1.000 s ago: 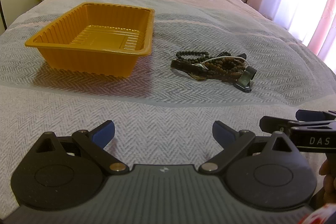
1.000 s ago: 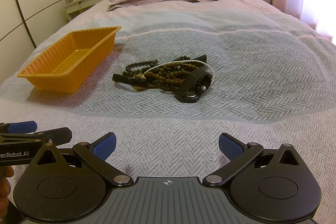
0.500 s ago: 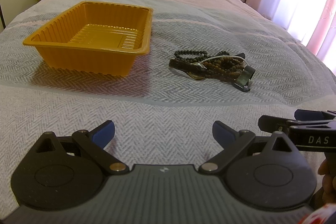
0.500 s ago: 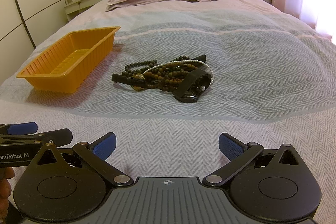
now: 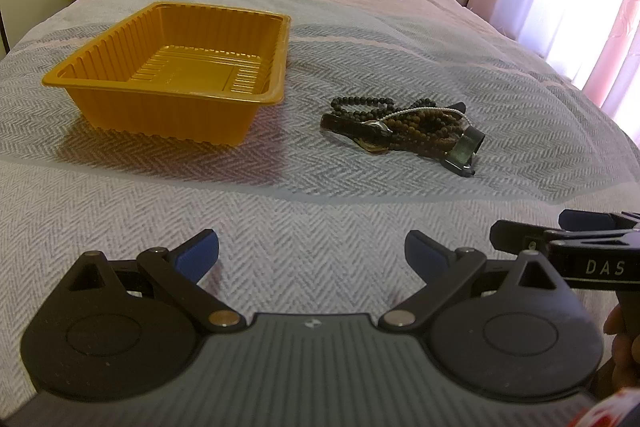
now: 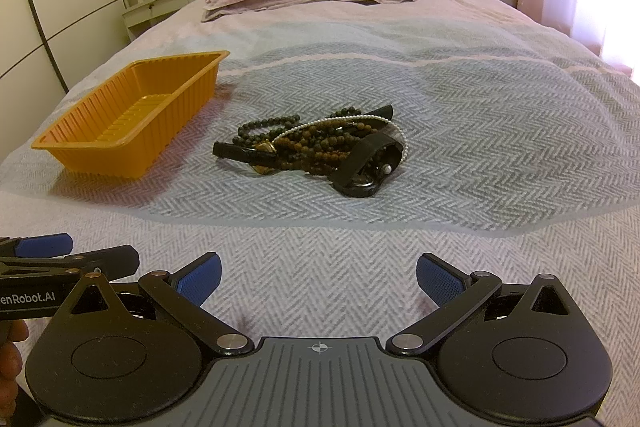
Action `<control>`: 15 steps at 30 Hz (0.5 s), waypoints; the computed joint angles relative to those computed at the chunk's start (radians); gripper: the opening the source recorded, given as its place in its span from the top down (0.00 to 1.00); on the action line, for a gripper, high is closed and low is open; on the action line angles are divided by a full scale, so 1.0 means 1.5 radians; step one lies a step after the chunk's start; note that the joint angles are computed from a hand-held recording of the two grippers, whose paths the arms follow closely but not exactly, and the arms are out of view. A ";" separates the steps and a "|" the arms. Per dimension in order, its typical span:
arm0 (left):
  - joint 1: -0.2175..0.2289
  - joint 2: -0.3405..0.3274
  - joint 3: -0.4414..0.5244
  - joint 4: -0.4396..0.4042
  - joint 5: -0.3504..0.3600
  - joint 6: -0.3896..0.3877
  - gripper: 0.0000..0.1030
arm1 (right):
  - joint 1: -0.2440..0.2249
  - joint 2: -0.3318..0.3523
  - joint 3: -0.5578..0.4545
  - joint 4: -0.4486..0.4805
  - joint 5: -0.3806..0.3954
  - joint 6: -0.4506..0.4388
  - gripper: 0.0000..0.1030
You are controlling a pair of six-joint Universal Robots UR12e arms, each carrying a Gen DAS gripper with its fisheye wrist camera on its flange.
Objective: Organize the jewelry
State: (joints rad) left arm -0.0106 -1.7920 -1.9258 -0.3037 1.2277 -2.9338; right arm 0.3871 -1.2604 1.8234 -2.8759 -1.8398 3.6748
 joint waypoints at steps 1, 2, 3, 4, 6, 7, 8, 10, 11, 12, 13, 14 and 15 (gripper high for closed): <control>0.000 0.000 0.000 0.000 -0.001 0.000 0.04 | 0.000 0.000 0.000 0.001 0.000 0.000 0.00; 0.000 0.000 0.000 0.000 -0.001 0.000 0.04 | 0.000 0.000 0.000 0.001 0.000 0.000 0.00; 0.000 0.000 0.001 -0.001 -0.001 -0.001 0.04 | 0.000 0.000 -0.001 0.000 -0.001 0.000 0.00; 0.000 -0.001 0.001 -0.001 -0.001 -0.001 0.04 | 0.000 0.000 -0.001 0.000 0.000 0.000 0.00; 0.000 -0.002 0.002 -0.001 -0.002 -0.002 0.04 | 0.000 0.000 -0.001 0.000 0.000 0.000 0.00; 0.001 -0.002 0.002 -0.001 -0.004 -0.002 0.04 | 0.000 0.000 -0.001 0.000 0.000 0.000 0.00; 0.001 -0.002 0.003 -0.002 -0.005 -0.002 0.04 | 0.000 0.001 -0.001 0.001 0.001 0.000 0.00; 0.004 -0.002 0.003 -0.001 -0.011 -0.005 0.04 | 0.000 0.001 -0.002 -0.001 0.001 0.000 0.00; 0.005 -0.003 0.003 0.003 -0.016 -0.011 0.04 | -0.001 0.002 -0.002 -0.002 0.002 0.002 0.00; 0.008 -0.004 0.004 0.005 -0.024 -0.018 0.04 | -0.001 0.002 -0.002 -0.005 0.004 0.003 0.00; 0.012 -0.004 0.005 0.005 -0.032 -0.023 0.05 | -0.002 0.003 -0.003 -0.006 0.004 0.004 0.00; 0.015 -0.005 0.006 0.005 -0.039 -0.028 0.06 | -0.002 0.004 -0.004 -0.007 0.004 0.006 0.00; 0.019 -0.006 0.008 0.005 -0.046 -0.034 0.06 | -0.002 0.005 -0.005 -0.008 0.003 0.006 0.00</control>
State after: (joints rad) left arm 0.0183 -1.8008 -1.9136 -0.2959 1.1581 -2.9841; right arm 0.3841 -1.2531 1.8158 -2.8880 -1.8347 3.6843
